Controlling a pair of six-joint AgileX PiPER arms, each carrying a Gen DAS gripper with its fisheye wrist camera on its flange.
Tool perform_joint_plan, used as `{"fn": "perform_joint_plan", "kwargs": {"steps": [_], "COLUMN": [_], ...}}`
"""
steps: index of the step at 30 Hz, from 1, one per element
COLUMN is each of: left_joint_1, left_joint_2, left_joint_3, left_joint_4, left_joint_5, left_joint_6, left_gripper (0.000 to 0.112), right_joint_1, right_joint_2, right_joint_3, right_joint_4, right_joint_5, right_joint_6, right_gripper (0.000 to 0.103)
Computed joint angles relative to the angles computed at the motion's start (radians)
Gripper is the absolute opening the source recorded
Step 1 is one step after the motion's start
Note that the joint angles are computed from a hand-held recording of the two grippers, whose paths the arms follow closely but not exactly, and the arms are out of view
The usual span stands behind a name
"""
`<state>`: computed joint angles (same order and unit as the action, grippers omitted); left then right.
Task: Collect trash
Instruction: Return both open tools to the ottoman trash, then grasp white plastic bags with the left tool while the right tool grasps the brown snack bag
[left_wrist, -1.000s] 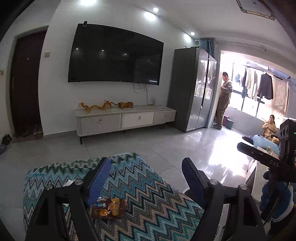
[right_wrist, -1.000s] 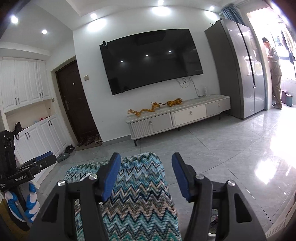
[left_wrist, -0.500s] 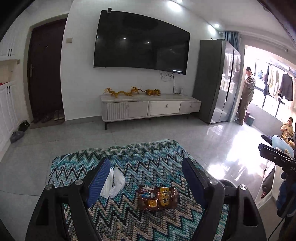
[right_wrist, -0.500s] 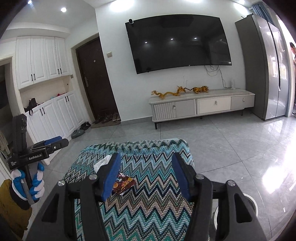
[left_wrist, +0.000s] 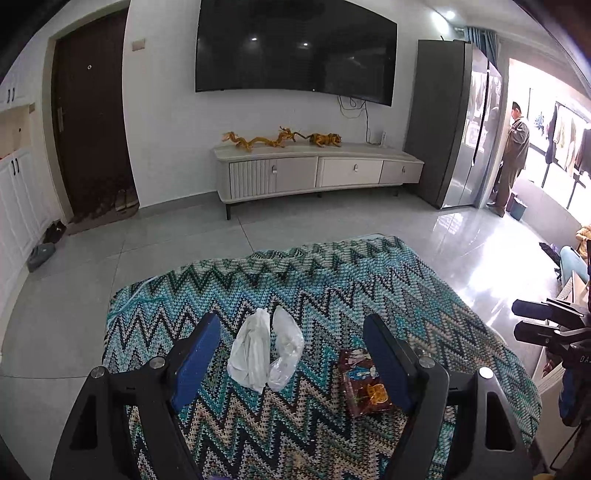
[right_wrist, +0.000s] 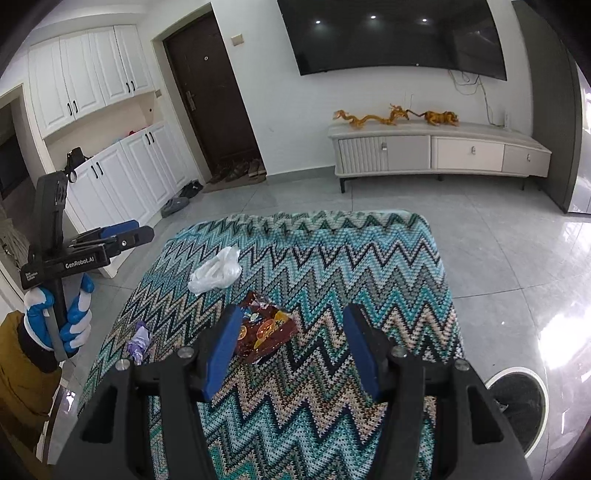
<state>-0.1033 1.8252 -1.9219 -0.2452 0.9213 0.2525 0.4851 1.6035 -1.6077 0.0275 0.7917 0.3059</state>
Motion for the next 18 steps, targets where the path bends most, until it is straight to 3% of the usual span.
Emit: {"fn": "perform_joint_plan", "kwargs": {"steps": [10,18], "left_joint_1": [0.069,0.086], "left_joint_2": [0.148,0.306], "left_joint_3": [-0.105,-0.290], "left_joint_4": [-0.004,0.025], "left_joint_5": [0.104,0.223], "left_joint_6": [0.048,0.045], "left_gripper": [0.078,0.078], "right_joint_1": [-0.048,-0.078], "right_joint_2": [0.170,0.283], "right_joint_3": [-0.036,-0.098], "right_joint_4": [0.217,0.348], "right_joint_5": [-0.002,0.002], "right_joint_6": [-0.148,-0.240], "right_gripper": [0.056,0.056]}}
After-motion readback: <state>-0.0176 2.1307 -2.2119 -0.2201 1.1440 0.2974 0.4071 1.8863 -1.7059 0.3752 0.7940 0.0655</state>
